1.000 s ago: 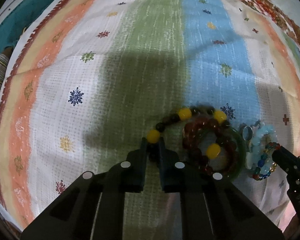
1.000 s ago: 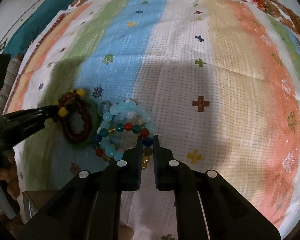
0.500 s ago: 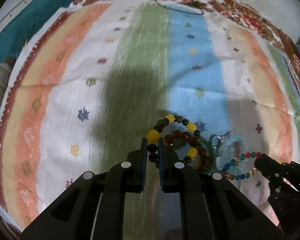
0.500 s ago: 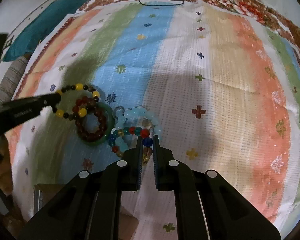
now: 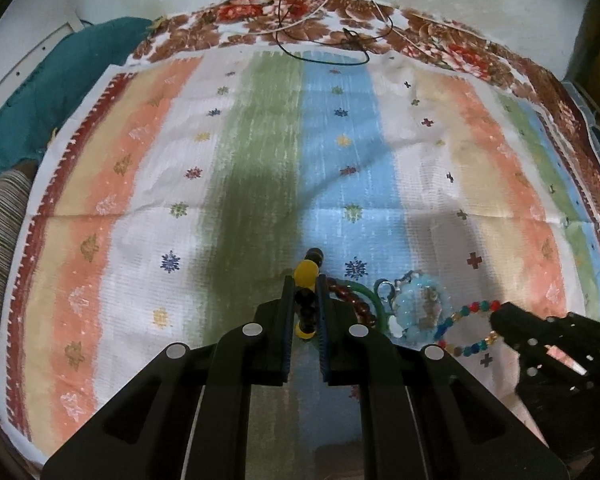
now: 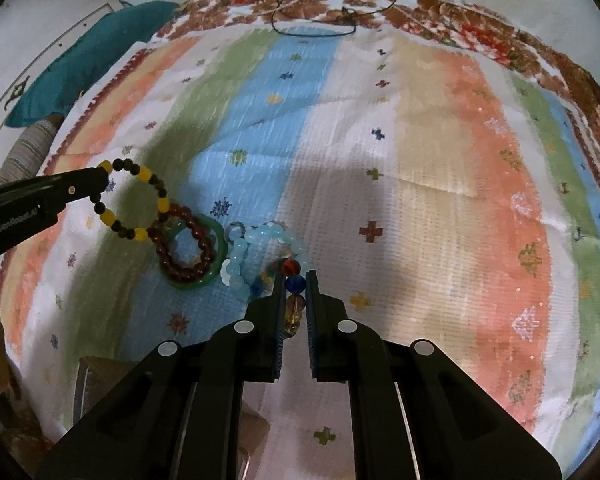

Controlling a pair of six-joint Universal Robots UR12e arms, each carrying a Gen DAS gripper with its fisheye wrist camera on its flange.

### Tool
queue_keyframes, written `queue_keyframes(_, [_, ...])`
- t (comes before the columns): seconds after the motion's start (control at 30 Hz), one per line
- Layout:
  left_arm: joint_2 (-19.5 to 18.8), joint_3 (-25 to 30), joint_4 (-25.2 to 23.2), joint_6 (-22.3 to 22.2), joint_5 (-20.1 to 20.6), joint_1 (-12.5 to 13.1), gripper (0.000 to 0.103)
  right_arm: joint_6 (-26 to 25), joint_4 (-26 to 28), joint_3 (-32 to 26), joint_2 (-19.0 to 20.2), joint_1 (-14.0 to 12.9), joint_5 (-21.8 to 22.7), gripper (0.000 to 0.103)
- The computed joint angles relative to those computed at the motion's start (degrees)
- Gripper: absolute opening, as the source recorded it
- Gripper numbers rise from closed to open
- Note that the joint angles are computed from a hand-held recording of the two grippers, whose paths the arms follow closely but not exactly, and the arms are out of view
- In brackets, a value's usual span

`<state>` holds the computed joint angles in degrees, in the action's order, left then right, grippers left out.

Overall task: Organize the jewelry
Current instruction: 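Carry both bracelets over the silver tin and open both tools to drop them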

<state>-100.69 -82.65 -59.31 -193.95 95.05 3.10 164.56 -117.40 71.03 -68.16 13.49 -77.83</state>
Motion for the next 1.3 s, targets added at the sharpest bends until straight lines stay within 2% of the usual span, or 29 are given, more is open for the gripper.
queue_keyframes(0.43, [2.63,-1.59,0.99,-0.64,-0.70,-0.28,0.010,1.41,-3.28,2.86,-2.94,-0.58,-0.17,0.010])
queue_keyframes(0.6, [3.71,-2.36,1.66,-0.46,-0.53,-0.76,0.010,1.09,-5.39,4.30,-4.26,-0.28,-1.62,0.010])
queue_keyframes(0.87, [5.49,-3.75,3.36,0.59,0.44,-1.67,0.010,1.50,-7.57,6.32,-6.37,-0.60,-0.56,0.010])
queue_keyframes(1.3, [9.19,-6.72,6.88,1.26,-1.71,-2.50,0.010,1.45,-12.89,9.97,-9.66,-0.81,0.33,0.010])
